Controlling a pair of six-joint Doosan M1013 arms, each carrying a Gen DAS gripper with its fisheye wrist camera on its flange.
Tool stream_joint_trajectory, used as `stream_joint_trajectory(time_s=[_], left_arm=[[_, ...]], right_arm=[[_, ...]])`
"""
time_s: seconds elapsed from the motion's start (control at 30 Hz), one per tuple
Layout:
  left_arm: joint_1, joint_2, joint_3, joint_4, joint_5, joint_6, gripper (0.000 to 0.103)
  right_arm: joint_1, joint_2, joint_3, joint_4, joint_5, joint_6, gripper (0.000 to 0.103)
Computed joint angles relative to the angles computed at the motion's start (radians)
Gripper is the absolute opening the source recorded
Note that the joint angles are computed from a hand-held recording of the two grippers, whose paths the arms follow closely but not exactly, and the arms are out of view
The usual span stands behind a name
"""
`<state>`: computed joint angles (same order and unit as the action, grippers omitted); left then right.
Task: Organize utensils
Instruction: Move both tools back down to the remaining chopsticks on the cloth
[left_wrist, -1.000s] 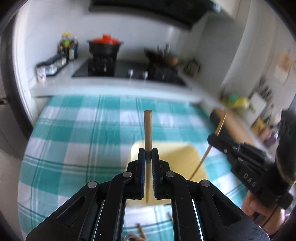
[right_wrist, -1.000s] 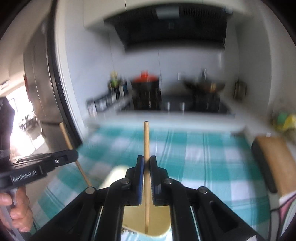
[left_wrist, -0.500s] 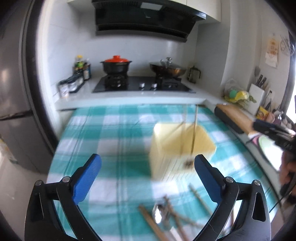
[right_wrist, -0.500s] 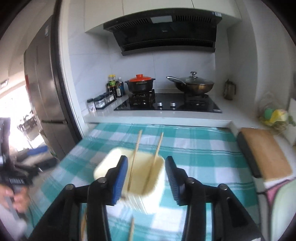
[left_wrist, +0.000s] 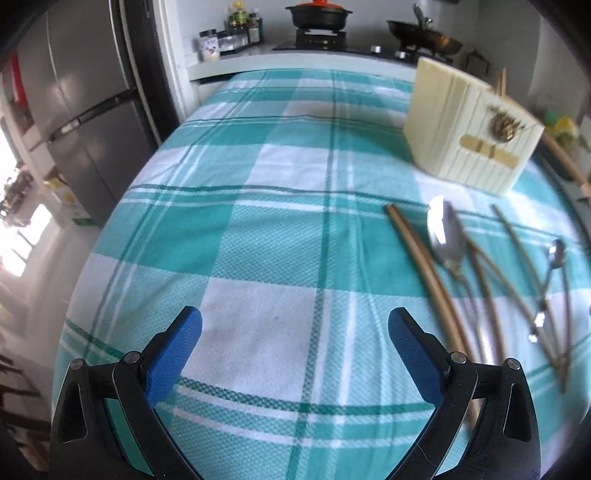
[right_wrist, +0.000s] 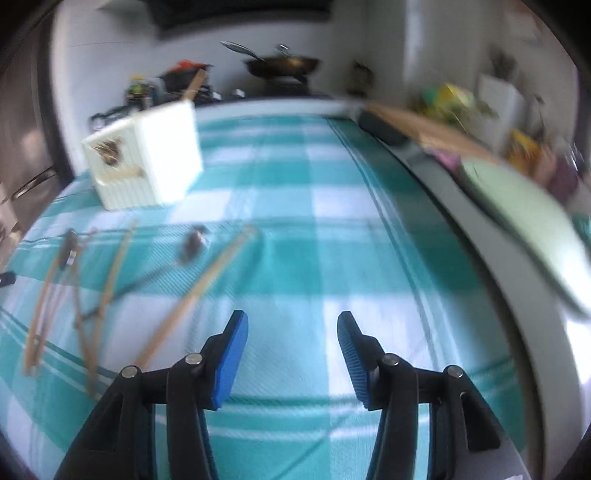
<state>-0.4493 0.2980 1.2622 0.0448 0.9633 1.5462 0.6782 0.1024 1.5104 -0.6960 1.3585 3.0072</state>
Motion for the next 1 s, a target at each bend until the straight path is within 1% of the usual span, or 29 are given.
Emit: stream_joint_trajectory(time_s=[0.07, 0.2, 0.27, 0.47, 0.6, 0.8, 0.87, 1.0], left_arm=[[-0.010, 0.006, 0.004, 0.037, -0.007, -0.030, 0.101], [-0.016, 0.017, 0.006, 0.041, -0.002, -0.049, 0.101], [-0.019, 0.017, 0.017, 0.057, -0.011, -0.070, 0.102], [-0.002, 0.018, 0.019, -0.005, -0.016, -0.063, 0.103], [-0.002, 0.020, 0.018, -0.008, -0.017, -0.060, 0.103], [-0.002, 0.020, 0.015, -0.007, -0.013, -0.060, 0.103], [-0.002, 0.016, 0.021, -0.005, -0.022, -0.080, 0.102], [0.005, -0.017, 0.054, -0.145, -0.068, -0.045, 0.103]], right_arm=[[-0.007, 0.000, 0.007, 0.029, 0.009, 0.004, 0.051], [-0.014, 0.012, -0.008, 0.054, 0.025, -0.018, 0.051], [-0.022, 0.009, -0.003, 0.068, 0.015, -0.019, 0.051], [-0.019, 0.002, 0.012, 0.072, -0.007, 0.004, 0.053], [-0.020, 0.007, 0.007, 0.074, -0.002, -0.010, 0.056], [-0.021, 0.007, 0.006, 0.074, -0.004, -0.010, 0.056], [-0.021, 0.007, 0.006, 0.074, -0.003, -0.012, 0.056], [-0.020, 0.008, 0.006, 0.074, -0.002, -0.011, 0.056]])
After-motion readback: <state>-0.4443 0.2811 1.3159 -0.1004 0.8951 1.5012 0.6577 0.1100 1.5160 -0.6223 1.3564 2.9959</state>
